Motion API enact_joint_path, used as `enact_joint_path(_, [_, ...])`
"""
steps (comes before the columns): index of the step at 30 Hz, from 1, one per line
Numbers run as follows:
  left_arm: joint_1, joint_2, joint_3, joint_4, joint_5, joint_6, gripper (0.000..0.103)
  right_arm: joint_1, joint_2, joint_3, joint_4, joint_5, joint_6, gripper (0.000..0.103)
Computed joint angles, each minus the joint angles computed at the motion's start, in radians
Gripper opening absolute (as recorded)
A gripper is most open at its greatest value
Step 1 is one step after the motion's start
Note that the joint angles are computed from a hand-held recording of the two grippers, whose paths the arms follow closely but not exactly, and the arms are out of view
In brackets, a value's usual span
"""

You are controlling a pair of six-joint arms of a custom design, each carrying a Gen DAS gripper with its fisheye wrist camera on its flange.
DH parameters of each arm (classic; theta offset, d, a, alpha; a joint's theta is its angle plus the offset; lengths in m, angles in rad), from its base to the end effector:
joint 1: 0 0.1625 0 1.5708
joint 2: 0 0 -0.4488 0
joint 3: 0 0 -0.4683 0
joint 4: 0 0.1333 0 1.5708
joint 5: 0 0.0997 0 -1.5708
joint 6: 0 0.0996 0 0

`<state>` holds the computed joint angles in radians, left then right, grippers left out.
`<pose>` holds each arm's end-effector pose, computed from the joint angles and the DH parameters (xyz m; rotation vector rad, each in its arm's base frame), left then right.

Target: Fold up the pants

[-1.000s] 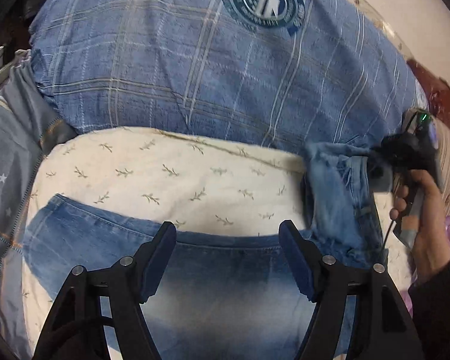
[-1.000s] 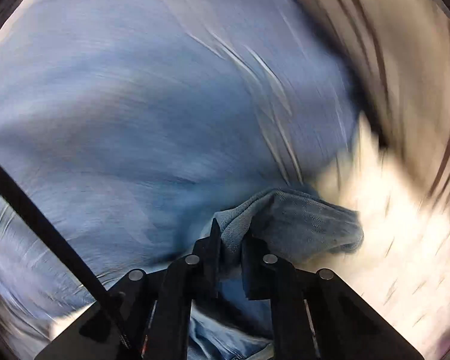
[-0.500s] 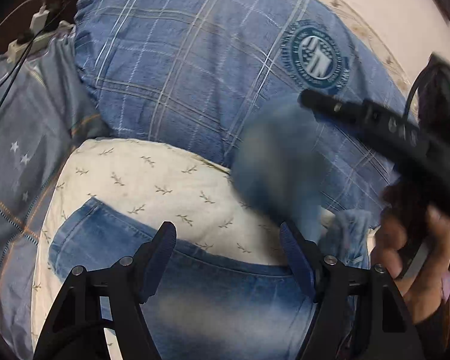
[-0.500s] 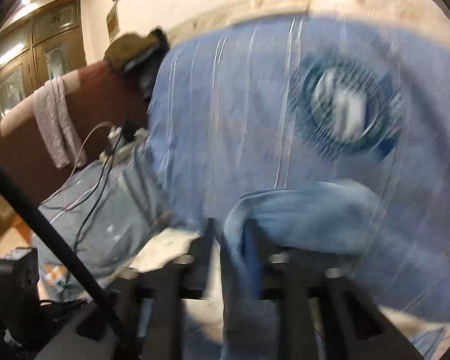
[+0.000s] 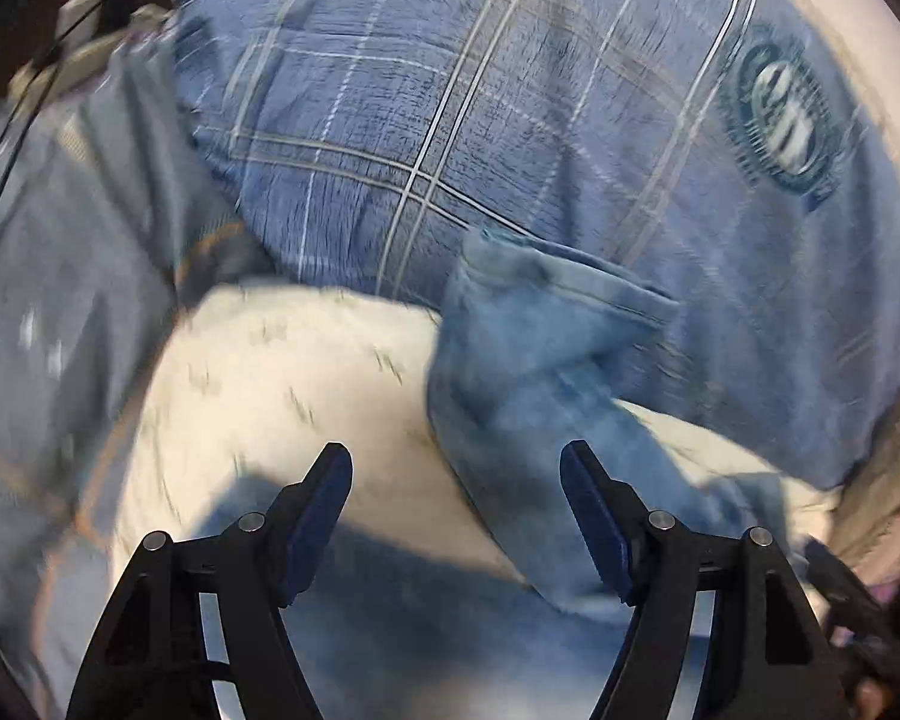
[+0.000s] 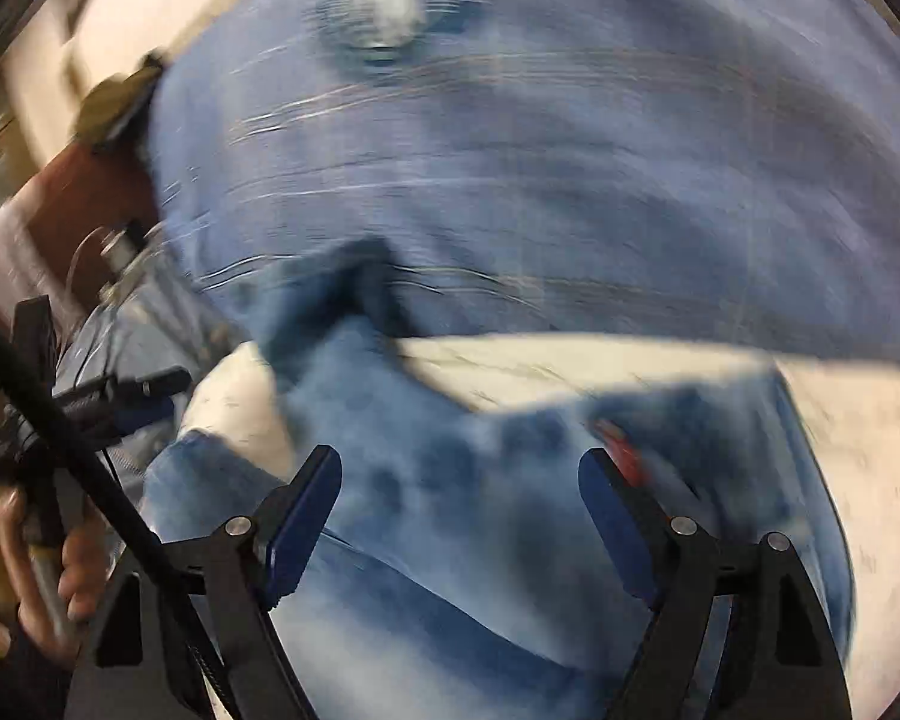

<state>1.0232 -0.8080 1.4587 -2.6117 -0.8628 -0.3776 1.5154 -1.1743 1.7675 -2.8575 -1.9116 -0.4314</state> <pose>-0.2493 -0.7893 0.1712 0.0308 2.5473 -0.8684 0.0612 -0.7028 0.3062 0.3199 -2.5274 0.7863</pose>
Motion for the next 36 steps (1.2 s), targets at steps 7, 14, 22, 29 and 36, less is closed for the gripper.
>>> enact_joint_path(7, [0.093,0.118,-0.147,-0.001,-0.114,-0.011,0.07,-0.093,-0.061,0.041,0.089,0.155,0.238,0.083])
enact_joint_path(14, [0.116,0.179,-0.239,0.023,-0.238,-0.022,0.006,-0.056,0.078,-0.071,0.068,0.082,0.338,0.083])
enact_joint_path(22, [0.059,0.0,-0.009,-0.142,-0.212,-0.069,0.005,0.018,0.241,-0.208,0.143,-0.278,0.362,0.013])
enact_joint_path(29, [0.049,-0.128,0.164,-0.14,-0.234,-0.209,0.005,-0.002,0.09,-0.053,0.021,-0.176,0.341,0.0])
enact_joint_path(36, [0.058,-0.113,0.135,-0.023,-0.198,-0.319,0.007,-0.016,-0.064,0.058,-0.104,-0.041,0.365,0.058])
